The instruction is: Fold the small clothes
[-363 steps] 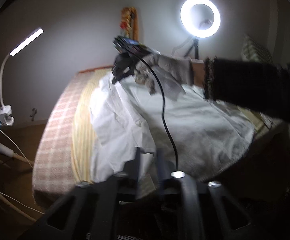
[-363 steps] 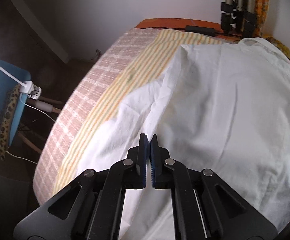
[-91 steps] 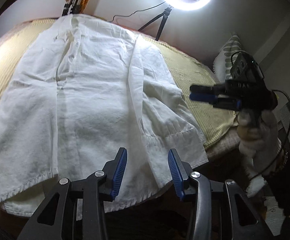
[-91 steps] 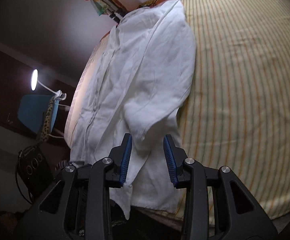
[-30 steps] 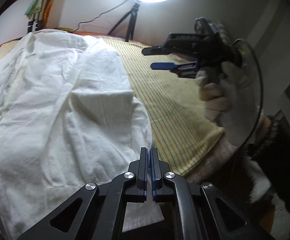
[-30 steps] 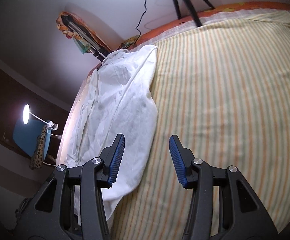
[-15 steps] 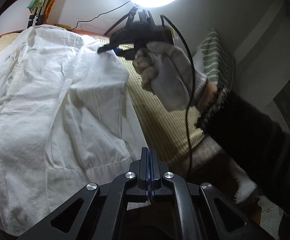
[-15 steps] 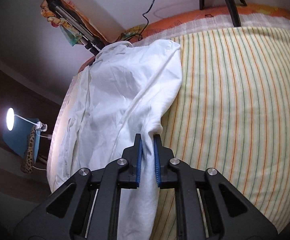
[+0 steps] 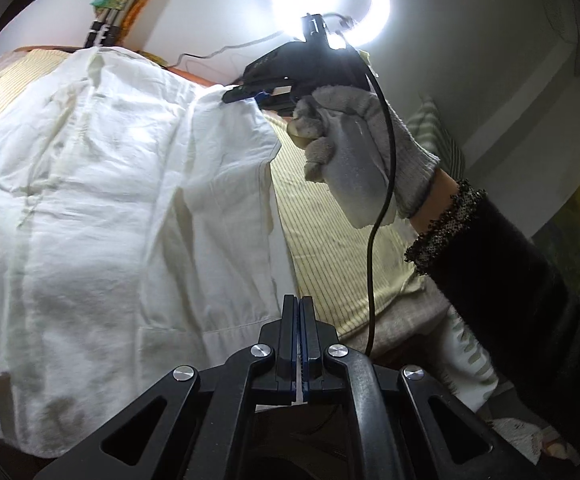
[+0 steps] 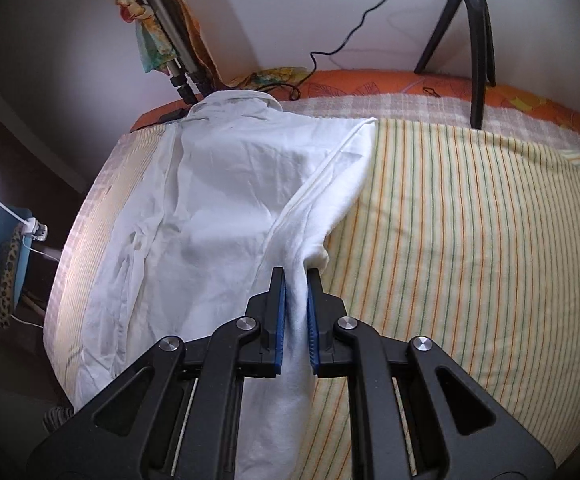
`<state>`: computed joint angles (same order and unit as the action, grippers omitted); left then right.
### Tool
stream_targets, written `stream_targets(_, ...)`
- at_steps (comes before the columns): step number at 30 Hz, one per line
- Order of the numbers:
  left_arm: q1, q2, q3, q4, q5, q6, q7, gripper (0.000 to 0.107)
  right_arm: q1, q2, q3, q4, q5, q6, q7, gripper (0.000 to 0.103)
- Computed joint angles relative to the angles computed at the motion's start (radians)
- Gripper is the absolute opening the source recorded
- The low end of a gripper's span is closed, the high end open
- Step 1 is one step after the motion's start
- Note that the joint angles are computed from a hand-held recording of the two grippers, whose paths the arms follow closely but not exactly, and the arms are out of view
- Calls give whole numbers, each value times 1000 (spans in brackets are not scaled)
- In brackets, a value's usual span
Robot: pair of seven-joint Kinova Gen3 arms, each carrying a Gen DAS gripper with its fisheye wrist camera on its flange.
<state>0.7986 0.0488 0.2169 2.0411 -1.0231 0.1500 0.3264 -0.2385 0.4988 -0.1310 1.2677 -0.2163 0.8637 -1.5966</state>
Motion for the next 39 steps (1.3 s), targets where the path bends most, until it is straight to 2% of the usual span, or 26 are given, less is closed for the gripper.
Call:
stream_targets(2,9,-33,-19,34,-56,-14,81,0,-49,2,16,-29,45,17,-27,11)
stream_targets(4,-23,-63,6,64,-117,-20,163,0,-98,17,29,-77,89,49,-61,11)
stream_targets(9,-239,-157,193,146,-265,-41,366,0,-188,62,30,-193,158,118,-97,10)
stream_targets(11,-278,-181,205,179,-328,-52,443,0,-226,97,39,-253,187,158,-113,10)
stream_targets(13,-242,-197,167,204,-334,-40,466,0,-261,141,47,-315,213,198,-128,10)
stream_targets(15,-225,-212,143,226,-278,-30,434,0,-294,184,57,-368,238,232,-140,10)
stream_targets(18,-121,-228,42,246,-156,10,326,0,-331,237,63,-429,261,268,-146,10)
stream_targets(20,-89,-240,13,260,-75,30,257,0,-346,263,61,-454,265,280,-142,10)
stream_targets(22,-13,-244,-62,259,0,62,179,0,-364,292,64,-482,272,297,-143,10)
stream_targets(24,18,-261,-98,272,82,85,99,0,-369,314,59,-498,268,306,-130,11)
stream_targets(26,-19,-282,-68,280,139,98,56,0,-368,312,59,-479,256,283,-107,15)
stream_targets(28,-41,-293,-51,276,179,115,13,0,-353,285,75,-433,187,243,-62,23)
stream_targets(29,-60,-296,-30,270,192,127,-1,0,-333,275,66,-422,153,239,-40,26)
stream_targets(31,-89,-293,-11,263,194,124,-15,4,-251,229,-1,-354,71,192,22,31)
stream_targets(33,-127,-280,14,250,204,121,-37,19,-158,173,-71,-264,-10,122,80,35)
stream_targets(36,-146,-270,9,242,243,97,-100,30,-22,112,-146,-157,-132,43,146,35)
stream_targets(38,-158,-253,4,230,276,86,-145,33,10,90,-129,-127,-164,13,143,35)
stream_targets(39,-160,-242,-5,222,298,81,-173,33,7,86,-96,-128,-179,10,133,36)
